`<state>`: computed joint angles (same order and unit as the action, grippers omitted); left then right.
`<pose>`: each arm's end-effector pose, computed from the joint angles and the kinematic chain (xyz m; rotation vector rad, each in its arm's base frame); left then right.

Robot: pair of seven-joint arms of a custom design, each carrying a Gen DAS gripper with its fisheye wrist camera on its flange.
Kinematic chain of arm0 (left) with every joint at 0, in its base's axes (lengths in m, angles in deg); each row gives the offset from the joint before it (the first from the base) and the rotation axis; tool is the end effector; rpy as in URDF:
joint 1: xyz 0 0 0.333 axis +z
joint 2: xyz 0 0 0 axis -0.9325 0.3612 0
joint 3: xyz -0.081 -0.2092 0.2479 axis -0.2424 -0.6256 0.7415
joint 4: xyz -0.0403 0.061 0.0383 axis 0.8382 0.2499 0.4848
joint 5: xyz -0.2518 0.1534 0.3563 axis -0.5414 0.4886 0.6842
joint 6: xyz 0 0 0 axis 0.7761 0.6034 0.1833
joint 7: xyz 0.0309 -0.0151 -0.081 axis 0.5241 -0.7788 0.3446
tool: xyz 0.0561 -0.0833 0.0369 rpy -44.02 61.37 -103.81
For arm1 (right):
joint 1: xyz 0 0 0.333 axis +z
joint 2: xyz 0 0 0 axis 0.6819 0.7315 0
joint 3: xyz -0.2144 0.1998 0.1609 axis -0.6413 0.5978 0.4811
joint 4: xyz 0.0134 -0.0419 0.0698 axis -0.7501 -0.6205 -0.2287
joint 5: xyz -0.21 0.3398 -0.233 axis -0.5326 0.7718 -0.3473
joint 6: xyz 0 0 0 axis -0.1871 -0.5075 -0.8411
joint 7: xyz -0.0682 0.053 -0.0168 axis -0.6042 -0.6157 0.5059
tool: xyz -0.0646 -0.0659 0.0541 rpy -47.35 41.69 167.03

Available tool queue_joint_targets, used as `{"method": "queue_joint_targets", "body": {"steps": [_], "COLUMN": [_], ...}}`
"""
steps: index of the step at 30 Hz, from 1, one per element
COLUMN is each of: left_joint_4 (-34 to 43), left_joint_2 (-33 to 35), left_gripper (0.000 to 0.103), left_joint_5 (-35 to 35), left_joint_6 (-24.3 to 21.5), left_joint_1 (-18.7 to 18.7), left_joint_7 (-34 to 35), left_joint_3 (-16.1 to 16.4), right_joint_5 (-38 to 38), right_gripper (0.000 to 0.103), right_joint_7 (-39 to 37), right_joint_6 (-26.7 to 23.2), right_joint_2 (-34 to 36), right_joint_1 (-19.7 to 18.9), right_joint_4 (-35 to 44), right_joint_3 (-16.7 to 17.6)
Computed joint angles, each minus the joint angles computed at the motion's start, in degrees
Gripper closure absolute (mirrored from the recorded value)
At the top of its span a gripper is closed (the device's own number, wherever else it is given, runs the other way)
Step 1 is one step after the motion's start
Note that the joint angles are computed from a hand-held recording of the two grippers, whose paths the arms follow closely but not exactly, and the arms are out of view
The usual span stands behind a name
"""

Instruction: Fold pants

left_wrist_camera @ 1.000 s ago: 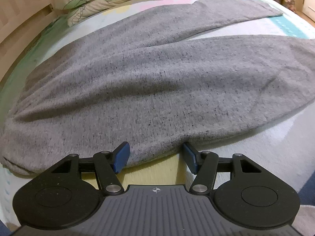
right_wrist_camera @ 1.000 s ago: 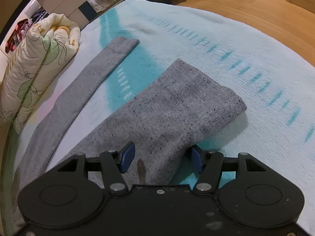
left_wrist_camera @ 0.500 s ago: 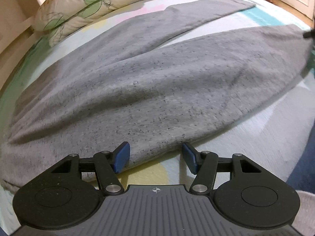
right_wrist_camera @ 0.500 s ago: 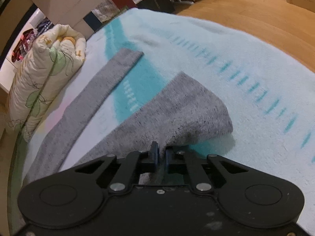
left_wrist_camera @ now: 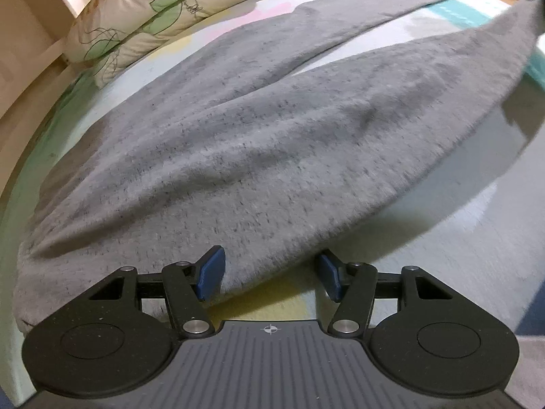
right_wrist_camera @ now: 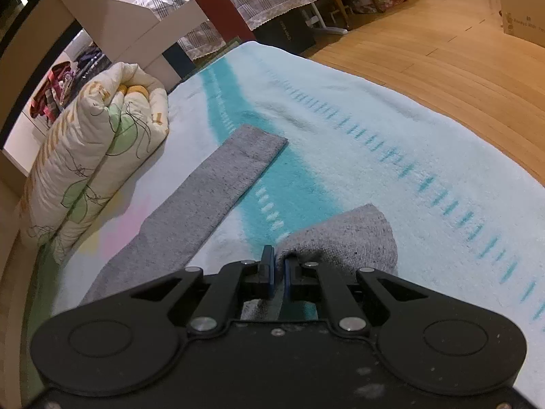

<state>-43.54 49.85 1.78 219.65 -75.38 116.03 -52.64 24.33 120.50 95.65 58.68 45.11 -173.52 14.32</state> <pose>0.6661 -0.1678 0.4393 -1.2757 2.1797 -0.3580 0.6360 0.0404 0.4951 -0.9130 2.1855 -0.5078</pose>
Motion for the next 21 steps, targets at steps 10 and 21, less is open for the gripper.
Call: {"method": "queue_joint_targets", "body": {"steps": [10,21], "left_joint_4": [4.4,5.2], "left_joint_2": [1.6,2.0], "left_gripper": [0.093,0.093], "left_joint_5": [-27.5,-30.2], "left_joint_6": [-0.7,-1.9], "left_joint_1": [4.1,3.7], "left_joint_7": [18.3,20.5], "left_joint_3": [-2.7,-2.4], "right_joint_5": [-6.1,6.5], "right_gripper": [0.056,0.054], "right_joint_7": [9.0,2.8], "right_joint_6": [-15.6,-6.3], "right_joint_2": [-0.1,-7.0], "right_joint_1": [0.6,0.2], "right_joint_4": [1.8,-10.0], "right_joint_3": [-0.6,-1.2]}}
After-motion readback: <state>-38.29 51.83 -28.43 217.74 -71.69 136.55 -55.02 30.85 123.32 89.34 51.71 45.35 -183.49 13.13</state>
